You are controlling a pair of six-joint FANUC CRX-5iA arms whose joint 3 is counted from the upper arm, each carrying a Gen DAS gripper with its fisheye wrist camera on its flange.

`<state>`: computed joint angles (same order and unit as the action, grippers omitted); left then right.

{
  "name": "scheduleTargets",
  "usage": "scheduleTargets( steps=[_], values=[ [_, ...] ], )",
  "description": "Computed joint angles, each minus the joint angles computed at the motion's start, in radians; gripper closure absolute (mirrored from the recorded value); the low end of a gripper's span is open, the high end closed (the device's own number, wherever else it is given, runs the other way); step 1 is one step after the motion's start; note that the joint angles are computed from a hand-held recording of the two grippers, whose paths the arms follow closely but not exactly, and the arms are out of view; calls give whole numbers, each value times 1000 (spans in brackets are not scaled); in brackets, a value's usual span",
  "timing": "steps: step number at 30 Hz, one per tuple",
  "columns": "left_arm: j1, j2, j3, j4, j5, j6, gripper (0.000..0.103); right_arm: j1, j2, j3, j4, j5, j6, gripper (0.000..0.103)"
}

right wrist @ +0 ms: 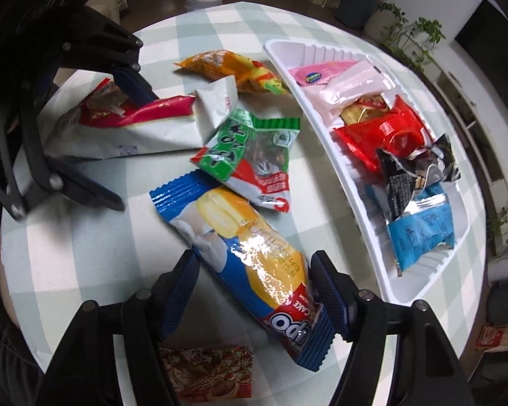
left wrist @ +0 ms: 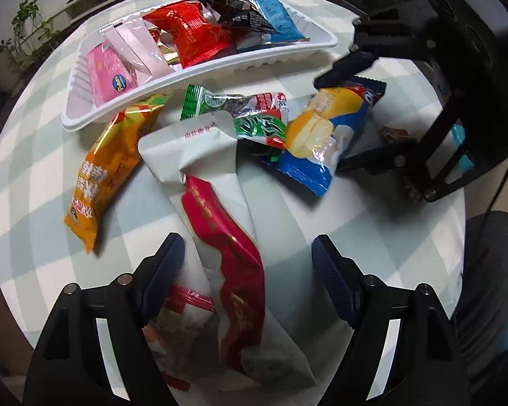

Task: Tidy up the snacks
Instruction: 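Lift the white-and-red packet with the left gripper while the right grasps the blue Tipo packet, then carry both packets into the white tray and open both grippers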

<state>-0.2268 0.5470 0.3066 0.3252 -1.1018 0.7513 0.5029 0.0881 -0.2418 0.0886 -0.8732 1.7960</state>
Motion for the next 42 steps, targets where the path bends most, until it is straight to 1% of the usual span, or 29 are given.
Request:
scheduleTargets(
  steps=[1,2,3,4,5,7,8,9,14,17,21,29,36,38,42],
  values=[
    [8,-2,-12,25,8,-5,30,-6,4,14,-20,-17,11,39],
    [12,-7,-22,33,21,-6,41,-8,6,22,-35,-26,21,46],
    [18,-13,-30,36,34,-6,47,-11,5,29,-57,-36,38,54],
    [25,-13,-32,50,32,-10,64,-12,4,33,-72,-41,47,56],
    [33,-11,-32,61,29,-11,77,-13,2,31,-80,-41,46,57],
    [46,-4,-28,83,13,-22,77,-25,-2,32,-104,-43,49,60],
    [45,-3,-26,84,14,-23,77,-24,-12,26,-114,-45,44,64],
    [44,-6,-29,81,19,-23,78,-25,-18,23,-123,-42,38,66],
    [43,-17,-52,107,29,-47,80,-9,-83,-41,-112,4,-39,69],
    [57,-29,-83,161,25,-61,80,-6,-126,-75,-120,39,-70,69],
    [83,-48,-131,248,9,-88,80,-9,-164,-95,-136,61,-90,69],
    [132,-119,-274,431,8,-167,80,-6,-278,-148,-188,118,-171,69],
    [175,-190,-379,559,-2,-244,80,61,-394,-236,-126,183,-373,69],
    [188,-197,-384,582,-6,-251,80,70,-447,-271,-111,212,-451,69],
    [213,-204,-364,614,-12,-259,80,51,-533,-330,-82,254,-603,69]
  ],
)
